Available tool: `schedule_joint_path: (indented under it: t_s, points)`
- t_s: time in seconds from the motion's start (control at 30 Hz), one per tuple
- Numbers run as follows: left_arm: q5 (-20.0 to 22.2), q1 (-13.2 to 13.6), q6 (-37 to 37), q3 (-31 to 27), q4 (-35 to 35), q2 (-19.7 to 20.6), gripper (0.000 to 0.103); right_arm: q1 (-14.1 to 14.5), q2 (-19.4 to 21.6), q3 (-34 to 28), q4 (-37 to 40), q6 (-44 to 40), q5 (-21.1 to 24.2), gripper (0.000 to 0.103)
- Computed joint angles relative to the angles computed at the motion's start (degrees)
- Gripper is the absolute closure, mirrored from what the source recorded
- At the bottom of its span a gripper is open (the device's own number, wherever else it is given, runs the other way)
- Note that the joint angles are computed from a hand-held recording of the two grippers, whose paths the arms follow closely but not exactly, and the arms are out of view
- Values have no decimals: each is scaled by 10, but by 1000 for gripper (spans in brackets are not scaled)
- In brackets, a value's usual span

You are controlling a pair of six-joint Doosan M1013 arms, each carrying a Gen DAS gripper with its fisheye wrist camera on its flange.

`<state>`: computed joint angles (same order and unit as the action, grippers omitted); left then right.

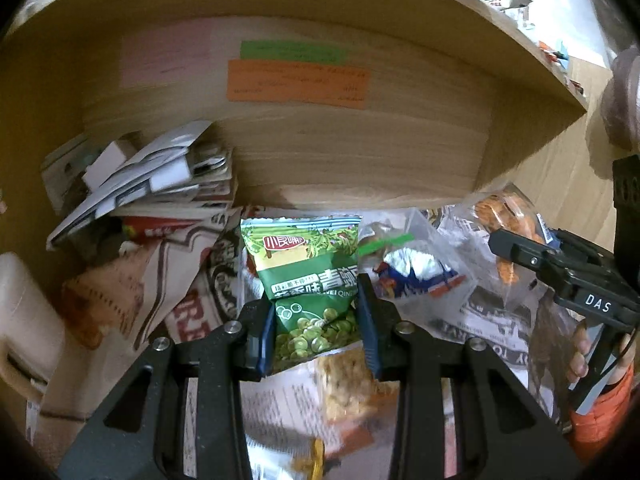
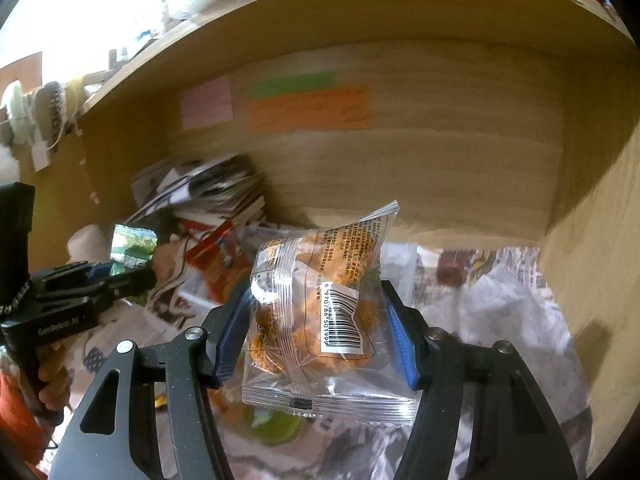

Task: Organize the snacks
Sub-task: 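Lift the green pea bag with left tool while right tool carries puff bag, then release pea bag into clear box with left tool while right tool releases puff bag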

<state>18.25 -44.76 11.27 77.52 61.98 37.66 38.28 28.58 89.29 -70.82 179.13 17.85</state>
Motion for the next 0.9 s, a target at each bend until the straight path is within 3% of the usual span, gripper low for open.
schedule_joint_path:
  t_s: [0.2,0.3,0.67,0.8,0.9]
  points:
    - [13,7,116,-49,-102,28,67,-13,17,-29,58,-59,9,45]
    - [30,8,142,-74,-119,43,67,-20,28,-45,108,-108,12,45]
    - [74,24,303,-159,-282,96,67,-37,73,-103,236,-232,53,44]
    - [84,25,303,-168,-289,102,67,-41,82,-120,295,-284,69,39]
    - [79,26,312,-165,-303,100,63,-41,83,-123,293,-284,75,30]
